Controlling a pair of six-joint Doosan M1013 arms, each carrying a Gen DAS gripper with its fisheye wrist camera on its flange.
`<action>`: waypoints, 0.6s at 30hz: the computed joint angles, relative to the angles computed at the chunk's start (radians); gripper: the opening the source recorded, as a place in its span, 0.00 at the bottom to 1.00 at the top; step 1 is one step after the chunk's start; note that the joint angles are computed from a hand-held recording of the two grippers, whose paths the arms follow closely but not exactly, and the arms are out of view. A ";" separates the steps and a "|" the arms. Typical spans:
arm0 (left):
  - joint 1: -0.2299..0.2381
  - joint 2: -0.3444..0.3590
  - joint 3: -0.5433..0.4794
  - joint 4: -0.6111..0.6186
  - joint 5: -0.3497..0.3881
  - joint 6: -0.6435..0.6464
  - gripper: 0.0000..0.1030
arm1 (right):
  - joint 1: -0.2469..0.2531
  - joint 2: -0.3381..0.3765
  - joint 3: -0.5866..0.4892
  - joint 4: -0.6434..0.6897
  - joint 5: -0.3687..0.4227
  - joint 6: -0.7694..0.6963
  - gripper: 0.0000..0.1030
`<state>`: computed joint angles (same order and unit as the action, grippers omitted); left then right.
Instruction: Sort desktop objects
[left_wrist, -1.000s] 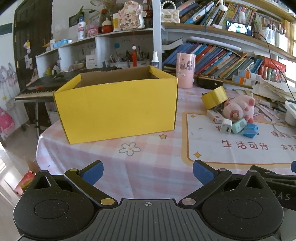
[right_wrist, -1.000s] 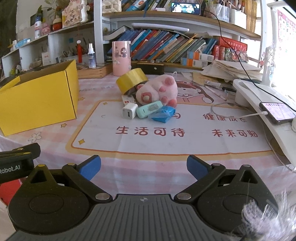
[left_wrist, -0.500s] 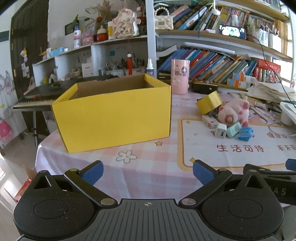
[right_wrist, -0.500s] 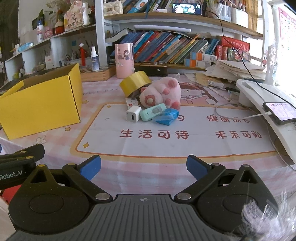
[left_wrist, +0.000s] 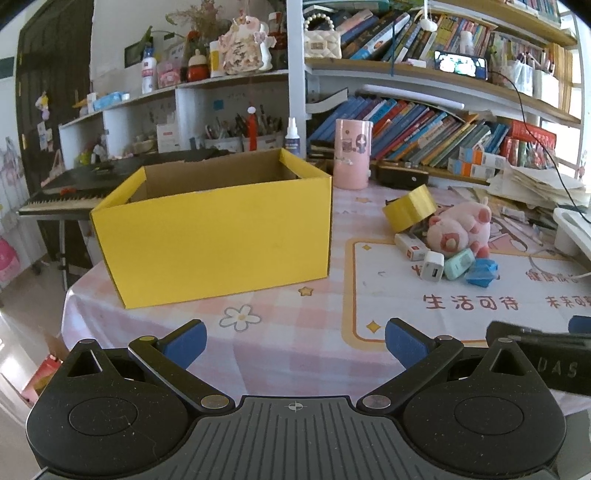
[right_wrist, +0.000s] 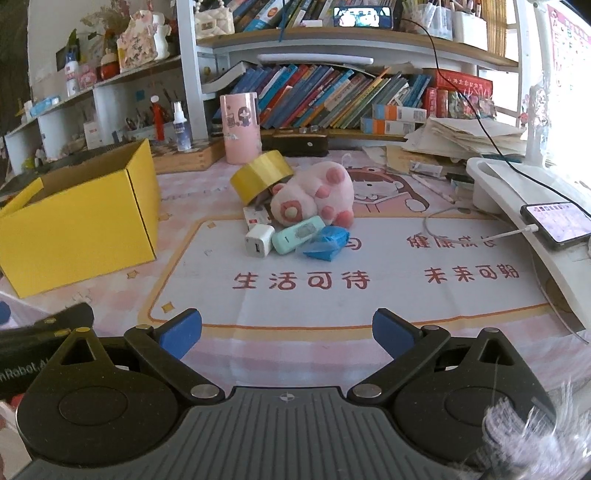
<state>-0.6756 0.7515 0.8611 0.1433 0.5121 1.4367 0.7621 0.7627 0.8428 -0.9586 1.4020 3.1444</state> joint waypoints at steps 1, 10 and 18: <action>-0.002 0.002 -0.004 0.013 0.002 -0.007 1.00 | 0.000 0.001 -0.001 0.003 0.007 -0.008 0.97; -0.016 0.033 -0.062 0.093 0.066 -0.071 1.00 | -0.013 -0.012 0.024 0.025 0.000 -0.023 0.97; -0.024 0.066 -0.123 0.118 0.105 -0.117 1.00 | -0.033 -0.031 0.055 0.037 -0.042 -0.040 0.97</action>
